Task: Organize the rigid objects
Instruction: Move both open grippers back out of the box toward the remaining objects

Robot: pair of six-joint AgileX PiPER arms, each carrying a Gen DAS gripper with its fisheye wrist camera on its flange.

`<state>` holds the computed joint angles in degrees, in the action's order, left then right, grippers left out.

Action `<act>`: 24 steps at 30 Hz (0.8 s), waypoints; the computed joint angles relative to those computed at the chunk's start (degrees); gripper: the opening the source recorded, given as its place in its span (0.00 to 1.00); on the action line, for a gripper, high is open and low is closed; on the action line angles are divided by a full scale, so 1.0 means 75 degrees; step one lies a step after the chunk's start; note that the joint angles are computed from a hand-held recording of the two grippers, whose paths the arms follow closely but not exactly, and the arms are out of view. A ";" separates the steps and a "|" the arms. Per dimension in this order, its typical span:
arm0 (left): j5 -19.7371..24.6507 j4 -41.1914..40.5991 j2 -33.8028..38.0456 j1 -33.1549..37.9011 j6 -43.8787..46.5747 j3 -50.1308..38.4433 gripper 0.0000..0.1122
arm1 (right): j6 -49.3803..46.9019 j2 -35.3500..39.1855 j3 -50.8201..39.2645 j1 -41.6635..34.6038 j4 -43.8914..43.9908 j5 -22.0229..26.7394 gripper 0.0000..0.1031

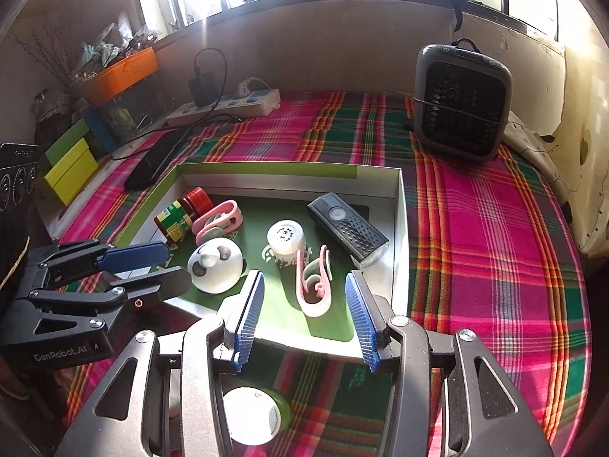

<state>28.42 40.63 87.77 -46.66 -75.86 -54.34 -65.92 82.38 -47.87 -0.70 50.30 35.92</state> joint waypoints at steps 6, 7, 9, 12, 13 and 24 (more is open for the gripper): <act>0.0395 0.0425 -0.0335 -0.0394 -0.0674 0.0218 0.41 | -0.0003 -0.0545 0.0337 -0.0201 0.0015 0.0167 0.45; 0.0460 0.0532 -0.0408 -0.0473 -0.0848 0.0278 0.41 | 0.0005 -0.0631 0.0394 -0.0240 0.0014 0.0197 0.45; 0.0572 0.0693 -0.0558 -0.0618 -0.1127 0.0406 0.42 | 0.0009 -0.0816 0.0517 -0.0318 0.0013 0.0262 0.45; 0.0762 0.0930 -0.0781 -0.0850 -0.1560 0.0614 0.42 | -0.0158 -0.1105 0.0744 -0.0545 0.0099 0.0442 0.45; 0.0817 0.0996 -0.0847 -0.0921 -0.1706 0.0679 0.42 | -0.0190 -0.1212 0.0830 -0.0611 0.0111 0.0496 0.47; 0.1207 0.1465 -0.1371 -0.1531 -0.3001 0.1418 0.42 | -0.0171 -0.2497 0.1864 -0.1362 -0.0016 0.0941 0.56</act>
